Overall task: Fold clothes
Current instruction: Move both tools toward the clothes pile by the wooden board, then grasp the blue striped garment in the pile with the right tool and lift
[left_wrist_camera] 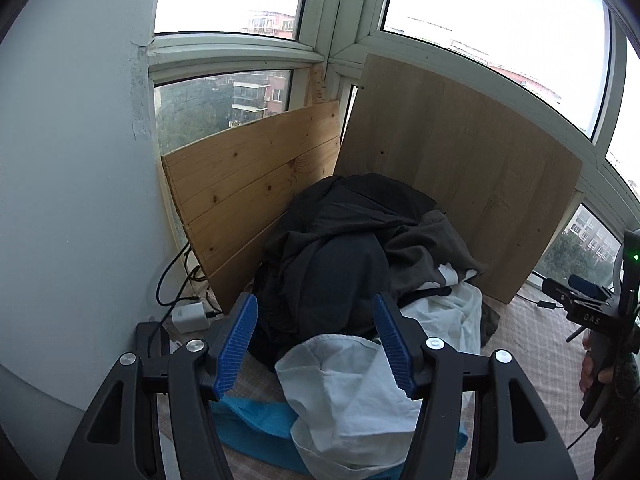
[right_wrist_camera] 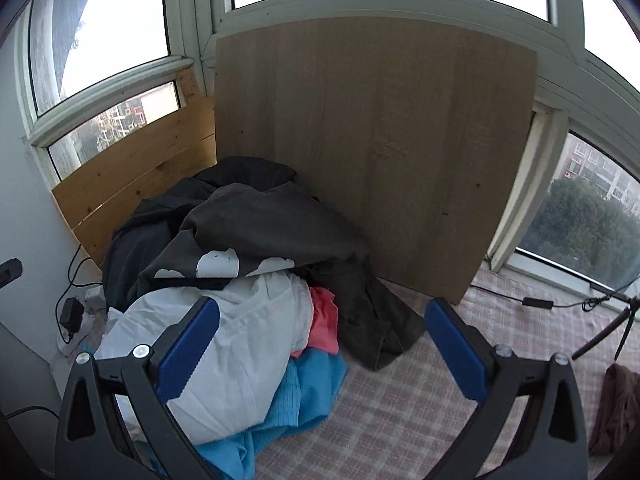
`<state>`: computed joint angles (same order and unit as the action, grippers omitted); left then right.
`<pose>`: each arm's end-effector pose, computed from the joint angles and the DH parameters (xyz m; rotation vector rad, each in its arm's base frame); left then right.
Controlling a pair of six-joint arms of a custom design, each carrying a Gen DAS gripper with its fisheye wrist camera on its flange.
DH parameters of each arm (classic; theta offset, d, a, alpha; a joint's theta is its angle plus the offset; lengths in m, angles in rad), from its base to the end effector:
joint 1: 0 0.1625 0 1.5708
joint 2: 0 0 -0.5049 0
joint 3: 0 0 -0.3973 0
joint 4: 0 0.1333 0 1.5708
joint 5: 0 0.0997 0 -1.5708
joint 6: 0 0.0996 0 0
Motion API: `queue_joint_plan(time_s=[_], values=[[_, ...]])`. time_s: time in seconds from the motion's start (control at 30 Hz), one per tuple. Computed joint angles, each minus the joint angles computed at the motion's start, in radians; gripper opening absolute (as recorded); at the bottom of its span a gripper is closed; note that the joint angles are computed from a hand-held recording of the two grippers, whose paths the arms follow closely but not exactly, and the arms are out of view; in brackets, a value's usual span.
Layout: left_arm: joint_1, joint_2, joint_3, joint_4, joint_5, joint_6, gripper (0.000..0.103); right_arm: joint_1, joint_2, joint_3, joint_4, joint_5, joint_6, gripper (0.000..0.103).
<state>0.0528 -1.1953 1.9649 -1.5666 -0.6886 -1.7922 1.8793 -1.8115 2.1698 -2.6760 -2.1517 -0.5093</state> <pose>-0.4858 -0.2362 0.2408 0.1194 2.2530 -1.1183 0.1907 -0.3395 0.5202 0.6869 -2.2827 0.8521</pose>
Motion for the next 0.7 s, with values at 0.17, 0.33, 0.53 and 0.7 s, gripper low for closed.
queue_joint_plan(time_s=[0.17, 0.33, 0.53, 0.7], values=[[0.032, -0.032, 0.061, -0.129, 0.005, 0.08, 0.058, 0.008, 0.172, -0.004, -0.142, -0.052, -0.085, 0.103], [0.062, -0.042, 0.111, -0.266, 0.004, 0.164, 0.059, -0.009, 0.293, -0.042, -0.133, -0.079, -0.077, 0.103], [0.079, -0.013, 0.138, -0.369, -0.037, 0.251, 0.059, -0.038, 0.242, -0.034, -0.055, -0.014, -0.066, 0.103], [0.102, 0.037, 0.135, -0.466, -0.079, 0.344, 0.059, -0.067, 0.226, -0.016, -0.096, -0.034, -0.123, 0.103]])
